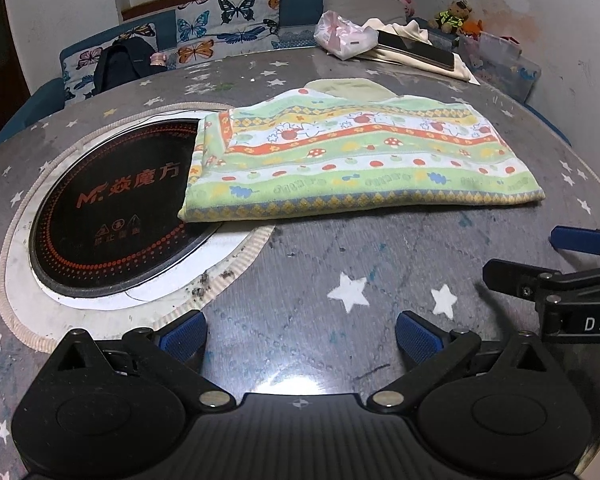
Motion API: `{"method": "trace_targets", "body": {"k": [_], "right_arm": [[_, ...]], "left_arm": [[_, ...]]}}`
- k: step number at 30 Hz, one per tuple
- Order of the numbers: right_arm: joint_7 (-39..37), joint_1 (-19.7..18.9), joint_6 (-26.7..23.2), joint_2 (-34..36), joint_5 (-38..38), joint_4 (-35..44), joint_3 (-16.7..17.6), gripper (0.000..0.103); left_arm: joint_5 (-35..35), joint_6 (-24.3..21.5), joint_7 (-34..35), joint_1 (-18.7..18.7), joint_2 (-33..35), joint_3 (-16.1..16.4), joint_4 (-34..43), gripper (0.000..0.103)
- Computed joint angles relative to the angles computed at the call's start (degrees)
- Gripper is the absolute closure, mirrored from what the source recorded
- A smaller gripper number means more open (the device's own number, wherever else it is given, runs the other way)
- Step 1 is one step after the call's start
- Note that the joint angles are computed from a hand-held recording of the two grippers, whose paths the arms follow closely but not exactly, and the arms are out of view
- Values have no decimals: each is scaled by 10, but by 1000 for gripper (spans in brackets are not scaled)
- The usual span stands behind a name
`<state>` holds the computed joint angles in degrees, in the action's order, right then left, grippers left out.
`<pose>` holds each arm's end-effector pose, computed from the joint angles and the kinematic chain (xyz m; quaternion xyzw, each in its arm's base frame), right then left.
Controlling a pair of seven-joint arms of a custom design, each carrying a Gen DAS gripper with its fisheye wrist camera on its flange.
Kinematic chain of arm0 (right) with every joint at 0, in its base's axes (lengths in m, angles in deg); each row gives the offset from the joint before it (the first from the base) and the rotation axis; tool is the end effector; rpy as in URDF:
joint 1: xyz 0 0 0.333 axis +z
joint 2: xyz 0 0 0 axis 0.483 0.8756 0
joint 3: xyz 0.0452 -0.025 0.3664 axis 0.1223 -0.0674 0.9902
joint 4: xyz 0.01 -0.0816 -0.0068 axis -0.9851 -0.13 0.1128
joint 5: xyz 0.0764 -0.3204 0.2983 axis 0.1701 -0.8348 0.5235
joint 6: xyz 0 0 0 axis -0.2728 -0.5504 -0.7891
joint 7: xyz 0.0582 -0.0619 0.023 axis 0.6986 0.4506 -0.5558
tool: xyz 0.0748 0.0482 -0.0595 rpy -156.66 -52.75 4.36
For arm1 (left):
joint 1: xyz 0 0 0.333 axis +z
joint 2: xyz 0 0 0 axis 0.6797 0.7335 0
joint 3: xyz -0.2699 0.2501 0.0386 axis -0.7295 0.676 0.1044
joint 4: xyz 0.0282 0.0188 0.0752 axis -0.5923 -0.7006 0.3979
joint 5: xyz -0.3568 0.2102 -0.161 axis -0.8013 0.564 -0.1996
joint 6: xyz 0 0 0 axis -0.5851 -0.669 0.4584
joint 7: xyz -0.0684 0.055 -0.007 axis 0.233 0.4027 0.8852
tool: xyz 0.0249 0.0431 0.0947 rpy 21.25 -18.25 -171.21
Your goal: Fold clothes
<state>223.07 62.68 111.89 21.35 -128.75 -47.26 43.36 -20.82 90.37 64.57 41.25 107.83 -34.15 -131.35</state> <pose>0.6677 0.3651 0.3487 -0.6381 0.6653 -0.2346 0.3085 0.7097 -0.1184 0.3479 -0.5392 0.7778 -0.2648 0.1848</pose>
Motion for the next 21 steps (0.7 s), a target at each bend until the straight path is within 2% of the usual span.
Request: {"method": "trace_targets", "body": {"k": [8, 13, 21], "right_arm": [[2, 11, -25, 5, -19, 9, -4, 0], [-4, 8, -51, 8, -28, 17, 8, 0], [5, 3, -57, 8, -40, 19, 15, 0]], "left_arm": [[-1, 7, 0, 2, 0, -3, -3, 0], [-2, 8, 0, 3, 0, -4, -4, 0], [3, 7, -11, -5, -1, 5, -3, 0]]}}
